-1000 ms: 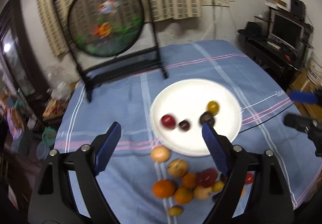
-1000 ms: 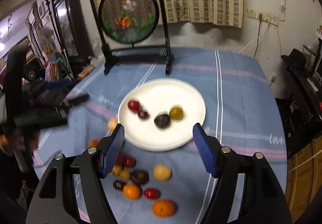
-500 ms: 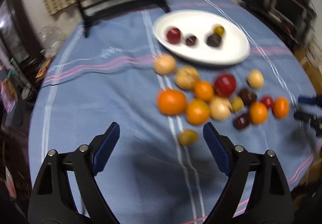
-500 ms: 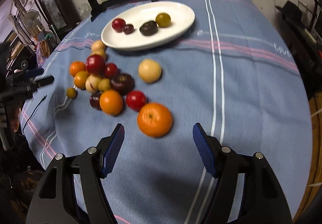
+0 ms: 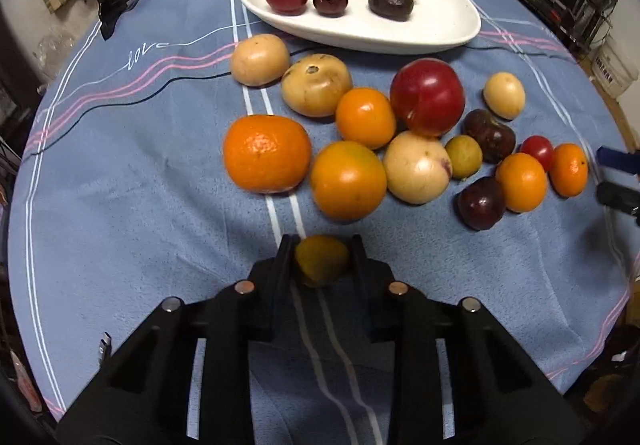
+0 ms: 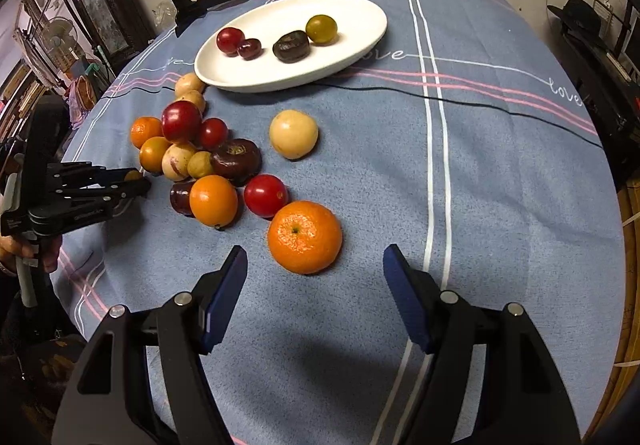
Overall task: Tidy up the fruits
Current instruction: 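Grasp a yellow fruit with the left tool while the right tool grasps an orange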
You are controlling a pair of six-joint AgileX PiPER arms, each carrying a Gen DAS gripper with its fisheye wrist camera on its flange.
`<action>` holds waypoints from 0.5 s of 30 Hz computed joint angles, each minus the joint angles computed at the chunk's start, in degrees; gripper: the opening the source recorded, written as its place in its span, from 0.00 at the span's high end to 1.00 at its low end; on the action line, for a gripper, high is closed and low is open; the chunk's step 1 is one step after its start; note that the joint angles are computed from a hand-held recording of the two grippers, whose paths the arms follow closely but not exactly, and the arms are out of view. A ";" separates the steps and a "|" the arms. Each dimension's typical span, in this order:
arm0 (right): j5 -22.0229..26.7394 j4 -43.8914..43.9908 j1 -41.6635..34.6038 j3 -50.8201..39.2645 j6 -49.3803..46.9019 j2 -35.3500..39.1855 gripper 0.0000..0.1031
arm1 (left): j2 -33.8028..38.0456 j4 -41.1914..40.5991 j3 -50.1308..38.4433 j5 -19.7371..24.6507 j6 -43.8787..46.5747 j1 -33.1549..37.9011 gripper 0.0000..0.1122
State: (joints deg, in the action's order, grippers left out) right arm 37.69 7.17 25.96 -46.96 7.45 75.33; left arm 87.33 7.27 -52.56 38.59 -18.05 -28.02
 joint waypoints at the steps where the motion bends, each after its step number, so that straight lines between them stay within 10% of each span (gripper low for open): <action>1: -0.29 -0.52 0.20 -0.01 0.34 0.37 0.31 | -0.51 -0.46 0.15 0.17 0.31 0.36 0.75; 9: -3.20 -2.75 1.72 -1.62 1.07 6.02 0.32 | -5.47 -1.50 -1.45 2.86 1.79 2.75 0.75; 15: -1.10 -4.64 3.45 -3.84 0.62 8.72 0.57 | -7.21 -1.74 -2.56 3.51 1.99 2.67 0.75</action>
State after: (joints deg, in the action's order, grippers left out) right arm 36.59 2.52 29.41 -50.81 8.06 84.04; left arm 80.12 5.53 -55.12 42.11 -16.06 -25.35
